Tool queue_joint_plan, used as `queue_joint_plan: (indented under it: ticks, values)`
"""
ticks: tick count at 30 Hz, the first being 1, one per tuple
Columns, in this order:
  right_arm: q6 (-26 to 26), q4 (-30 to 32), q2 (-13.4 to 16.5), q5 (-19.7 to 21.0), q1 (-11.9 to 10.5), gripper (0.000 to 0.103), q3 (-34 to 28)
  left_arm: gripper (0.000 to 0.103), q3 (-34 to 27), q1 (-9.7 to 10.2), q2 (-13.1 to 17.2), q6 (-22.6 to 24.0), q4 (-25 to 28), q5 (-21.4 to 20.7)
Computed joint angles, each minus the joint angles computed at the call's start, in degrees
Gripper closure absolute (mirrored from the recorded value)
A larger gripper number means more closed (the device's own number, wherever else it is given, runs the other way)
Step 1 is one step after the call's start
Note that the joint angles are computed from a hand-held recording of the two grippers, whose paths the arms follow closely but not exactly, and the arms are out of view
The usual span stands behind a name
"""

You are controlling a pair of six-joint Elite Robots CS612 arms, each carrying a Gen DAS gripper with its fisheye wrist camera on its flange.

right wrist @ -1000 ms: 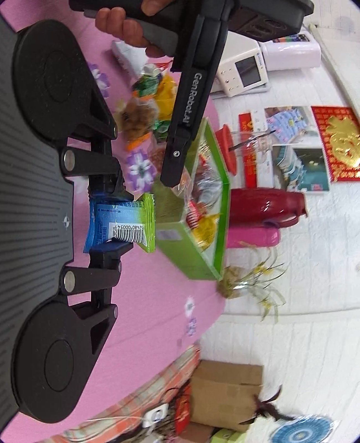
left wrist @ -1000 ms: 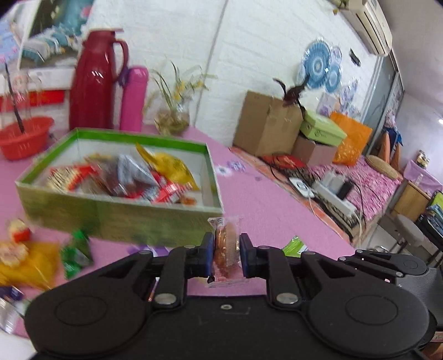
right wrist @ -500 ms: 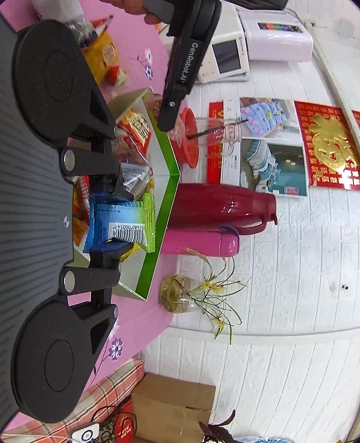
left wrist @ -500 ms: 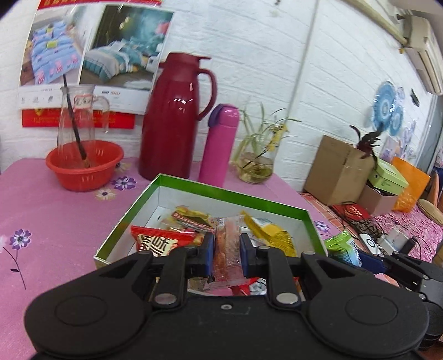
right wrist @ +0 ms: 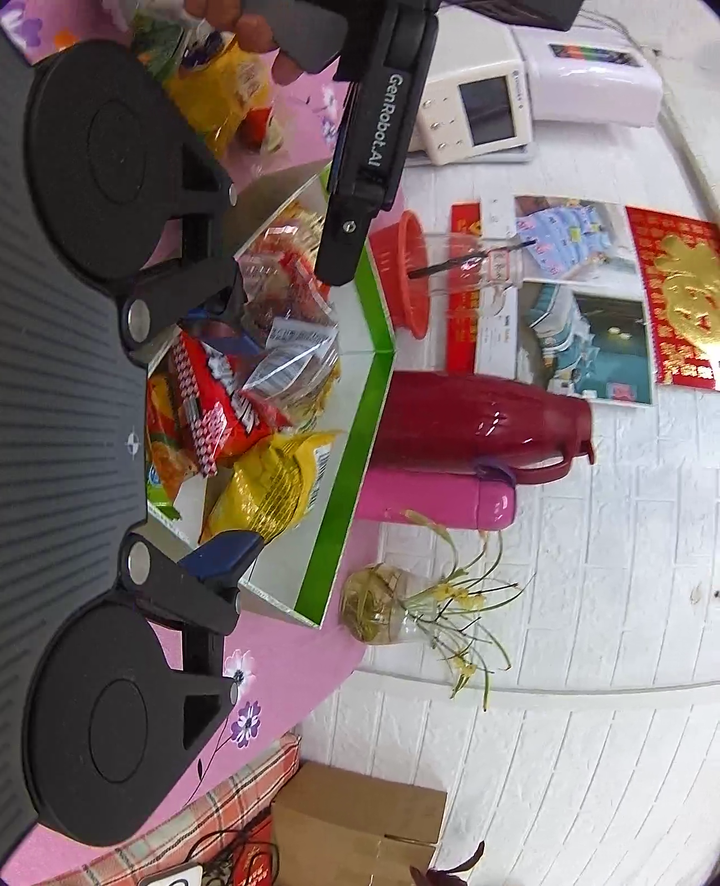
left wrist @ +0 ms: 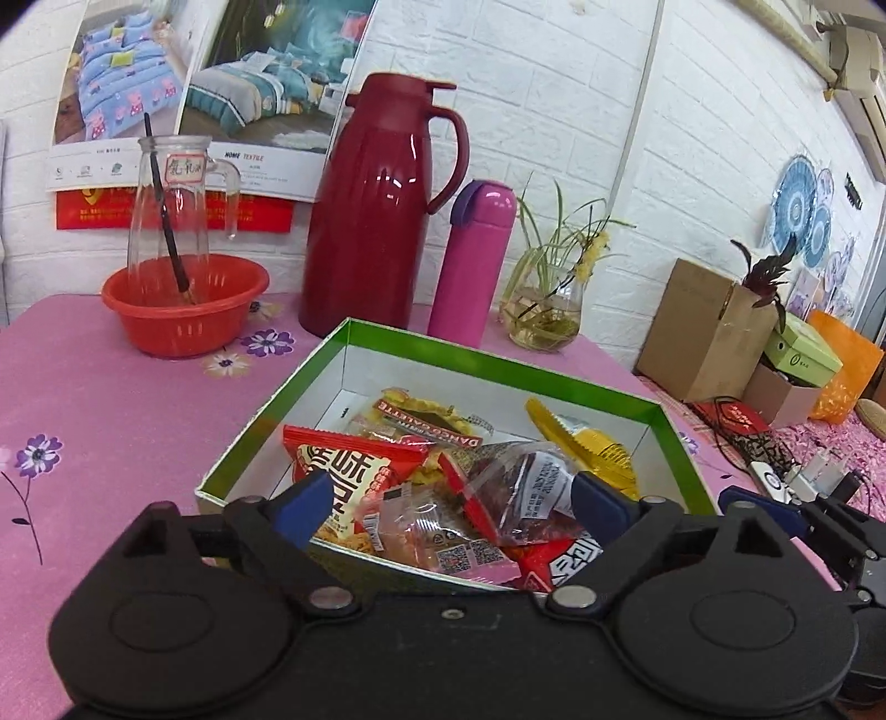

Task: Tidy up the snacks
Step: 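Move both tools to the white foil packet on the table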

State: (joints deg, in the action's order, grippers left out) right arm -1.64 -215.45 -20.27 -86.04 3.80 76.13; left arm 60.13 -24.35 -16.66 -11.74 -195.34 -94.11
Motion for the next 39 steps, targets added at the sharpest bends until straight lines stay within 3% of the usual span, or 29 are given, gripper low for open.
queue_joint_plan:
  ticks: [10, 19, 23, 29, 35, 36, 39]
  values:
    - [0.11, -6.88, -3.29, 6.25, 0.62, 0.0, 7.22, 0.0, 13.37, -0.51, -7.27, -0.6, -7.03, 1.58]
    - [-1.16, -2.35, -5.58, 16.41, 1.47, 0.0, 12.94, 0.0, 24.19, 0.16, -10.9, -0.35, -10.46, 1.42]
    - [-1.61, 0.38, -5.77, 20.5, 2.2, 0.0, 13.59, 0.0, 26.7, 1.45, -11.27, -3.41, -9.32, 0.67]
    - [-3.27, 6.36, -5.75, 23.42, 3.62, 0.0, 12.45, 0.0, 28.16, 3.82, -10.89, -9.36, -8.96, -1.57]
    - [-2.71, 11.65, -5.25, 24.67, 4.78, 0.0, 10.29, 0.0, 26.77, 5.58, -9.9, -10.79, -6.74, -6.1]
    - [-2.56, 12.29, -5.18, 24.99, 4.87, 0.0, 10.03, 0.007, 26.37, 5.91, -9.67, -10.98, -6.0, -7.62]
    - [-2.7, 13.85, -4.99, 25.08, 5.18, 0.0, 9.29, 0.015, 25.64, 6.41, -9.19, -10.64, -4.58, -10.31]
